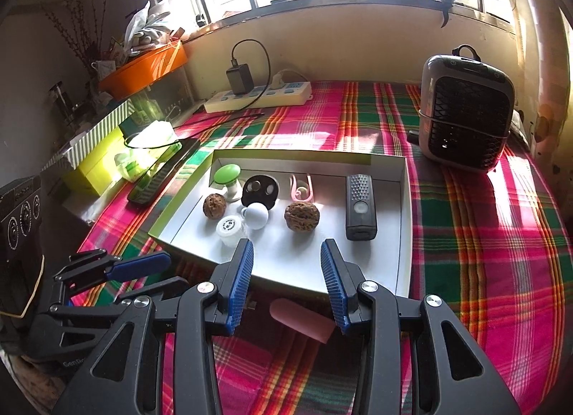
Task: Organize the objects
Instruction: 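Withdraw both tools from the box toward the pink case and cable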
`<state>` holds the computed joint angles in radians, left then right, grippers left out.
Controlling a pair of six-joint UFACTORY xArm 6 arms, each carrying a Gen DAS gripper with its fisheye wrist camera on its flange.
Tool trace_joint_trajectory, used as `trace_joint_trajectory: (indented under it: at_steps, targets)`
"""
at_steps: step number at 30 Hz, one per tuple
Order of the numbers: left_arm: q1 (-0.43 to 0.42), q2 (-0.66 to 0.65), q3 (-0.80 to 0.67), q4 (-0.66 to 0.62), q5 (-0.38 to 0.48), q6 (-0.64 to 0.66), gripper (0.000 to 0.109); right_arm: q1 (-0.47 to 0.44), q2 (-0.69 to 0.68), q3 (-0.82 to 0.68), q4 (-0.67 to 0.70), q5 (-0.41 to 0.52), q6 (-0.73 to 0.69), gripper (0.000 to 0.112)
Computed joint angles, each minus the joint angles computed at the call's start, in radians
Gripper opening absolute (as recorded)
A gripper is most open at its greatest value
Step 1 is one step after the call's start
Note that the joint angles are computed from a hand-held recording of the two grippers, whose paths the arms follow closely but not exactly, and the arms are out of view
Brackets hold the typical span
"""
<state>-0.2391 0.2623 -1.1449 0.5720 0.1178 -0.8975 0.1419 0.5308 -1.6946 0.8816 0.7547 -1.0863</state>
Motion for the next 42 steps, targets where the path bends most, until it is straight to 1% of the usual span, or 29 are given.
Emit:
trace_joint_trajectory:
  at_steps: [5,8,10,11,14,20,22,24,26,28,29,31,35,42]
  targets:
    - [-0.012,0.019,-0.005,-0.071,0.000,0.072,0.035,-0.009,-0.024,0.048,0.022,-0.018,-0.031,0.041]
    - [-0.022,0.033,-0.014,-0.129,0.010,0.141,0.035,-0.019,-0.028,0.064,0.038,-0.016,-0.041,0.041]
    - [-0.025,0.040,-0.021,-0.136,0.019,0.154,0.035,-0.026,-0.025,0.067,0.042,-0.013,-0.040,0.041]
    - [-0.027,0.045,-0.025,-0.164,0.017,0.184,0.035,-0.029,-0.026,0.071,0.043,-0.012,-0.041,0.041]
    - [-0.032,0.056,-0.033,-0.191,0.016,0.220,0.037,-0.036,-0.018,0.068,0.030,-0.011,-0.033,0.041]
    - [-0.059,0.077,-0.048,-0.331,0.027,0.362,0.037,-0.050,-0.001,0.056,0.027,0.009,-0.025,0.041]
    - [-0.065,0.077,-0.048,-0.316,0.031,0.354,0.037,-0.053,0.005,0.050,0.026,0.016,-0.025,0.041]
    - [-0.073,0.075,-0.044,-0.354,0.025,0.393,0.037,-0.055,0.008,0.047,0.030,0.021,-0.028,0.041]
    - [-0.075,0.079,-0.051,-0.348,0.030,0.388,0.037,-0.056,0.011,0.046,0.028,0.025,-0.028,0.041]
    - [-0.072,0.086,-0.065,-0.296,0.052,0.334,0.037,-0.056,0.011,0.047,0.029,0.027,-0.029,0.041]
    - [-0.071,0.088,-0.069,-0.289,0.054,0.325,0.037,-0.057,0.012,0.047,0.030,0.030,-0.031,0.041]
    - [-0.071,0.094,-0.073,-0.309,0.051,0.336,0.037,-0.057,0.015,0.045,0.027,0.036,-0.031,0.041]
    - [-0.066,0.104,-0.083,-0.306,0.046,0.312,0.037,-0.057,0.023,0.036,0.019,0.049,-0.028,0.041]
    - [-0.063,0.108,-0.088,-0.264,0.044,0.265,0.035,-0.058,0.037,0.016,0.003,0.083,-0.024,0.041]
